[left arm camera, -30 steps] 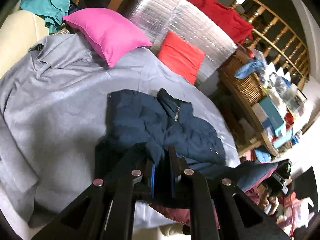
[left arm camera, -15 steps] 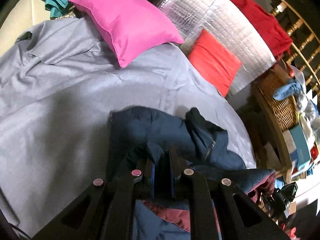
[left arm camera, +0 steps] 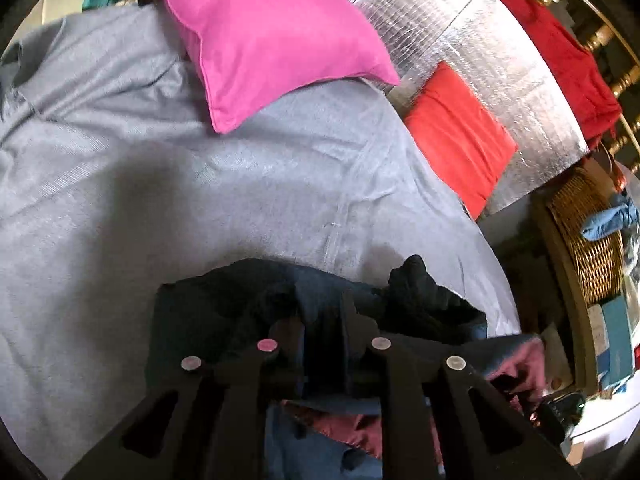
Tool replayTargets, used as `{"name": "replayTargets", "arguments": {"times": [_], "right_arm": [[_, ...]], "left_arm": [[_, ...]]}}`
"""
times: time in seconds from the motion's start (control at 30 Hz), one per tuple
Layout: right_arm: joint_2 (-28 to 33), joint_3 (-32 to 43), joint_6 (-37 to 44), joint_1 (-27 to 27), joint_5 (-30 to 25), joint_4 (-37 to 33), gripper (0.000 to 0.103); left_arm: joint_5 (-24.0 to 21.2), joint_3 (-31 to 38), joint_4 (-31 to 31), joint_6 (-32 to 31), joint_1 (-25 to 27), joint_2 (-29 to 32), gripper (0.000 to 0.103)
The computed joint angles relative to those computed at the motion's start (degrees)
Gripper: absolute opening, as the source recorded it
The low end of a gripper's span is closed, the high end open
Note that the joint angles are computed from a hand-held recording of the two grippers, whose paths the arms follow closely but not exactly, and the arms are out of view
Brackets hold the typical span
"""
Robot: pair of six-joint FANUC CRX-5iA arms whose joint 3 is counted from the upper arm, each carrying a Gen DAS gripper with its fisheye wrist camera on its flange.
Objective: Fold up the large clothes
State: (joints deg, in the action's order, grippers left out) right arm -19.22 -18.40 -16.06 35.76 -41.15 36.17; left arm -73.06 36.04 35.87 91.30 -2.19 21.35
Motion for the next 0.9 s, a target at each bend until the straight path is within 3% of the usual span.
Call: {"name": "replayTargets", "arguments": {"times": [0.07, 0.1, 0.13, 0.2, 0.23, 0.27, 0.33, 0.4, 0.47, 0.53, 0.67, 0.8, 0.9], "right_arm": [[0.15, 0.44, 0.9, -0.66, 0.67, -1.89, 0.021], [-0.08, 0.32, 1.15, -1.14, 1.84, -2.41, 0.024], [-0.35, 0.18, 1.24, -1.54, 3.07, -2.97, 0.032], [-1.31, -0.79, -0.42, -1.61, 5.75, -2.01, 0.06], [-2.06, -2.33, -3.43, -1.39, 7.52, 2.49, 0.08], [-2.77, -3.98, -8.1, -0.82, 7.82, 9.5, 0.088], [-4.12, -6.21, -14.16, -0.32, 8.27, 19.6, 0.089], [-4.79, -5.91, -13.74, 0.79, 8.17, 22.44, 0.089], [-3.17, -1.18, -3.5, 4.11, 3.58, 14.94, 0.089], [-0.92, 3.32, 4.95, 6.4, -0.34, 7.49, 0.087], [5.82, 13.19, 19.95, 9.15, -7.52, -5.42, 0.049], [13.17, 21.73, 27.5, 10.15, -12.88, -10.79, 0.049], [20.06, 30.3, 32.38, 8.31, -18.54, -14.07, 0.049]], "left_arm": [[0.24, -0.42, 2.16, 1.81, 0.43, 0.26, 0.024], [1.02, -1.66, 3.93, 1.96, 0.72, -0.14, 0.033], [2.93, -4.37, 6.9, 1.05, 1.05, -1.25, 0.052], [7.9, -8.55, 8.53, 0.43, 1.17, -4.28, 0.082], [12.01, -11.34, 8.08, 0.2, 1.14, -6.97, 0.084], [13.91, -12.84, 8.67, -0.71, 1.2, -8.25, 0.084], [16.34, -15.74, 11.09, -3.52, 1.47, -10.84, 0.085], [17.47, -17.47, 8.05, -2.58, 1.57, -14.02, 0.086], [16.84, -18.36, 4.41, -2.0, 1.36, -16.32, 0.086], [12.49, -15.78, -3.41, 1.47, 0.73, -17.14, 0.086], [4.2, -13.7, -17.03, 8.83, -1.26, -19.18, 0.086], [-0.18, -11.13, -26.87, 17.31, -3.39, -18.93, 0.086], [-2.07, -9.04, -29.43, 19.26, -3.79, -17.25, 0.086]]}}
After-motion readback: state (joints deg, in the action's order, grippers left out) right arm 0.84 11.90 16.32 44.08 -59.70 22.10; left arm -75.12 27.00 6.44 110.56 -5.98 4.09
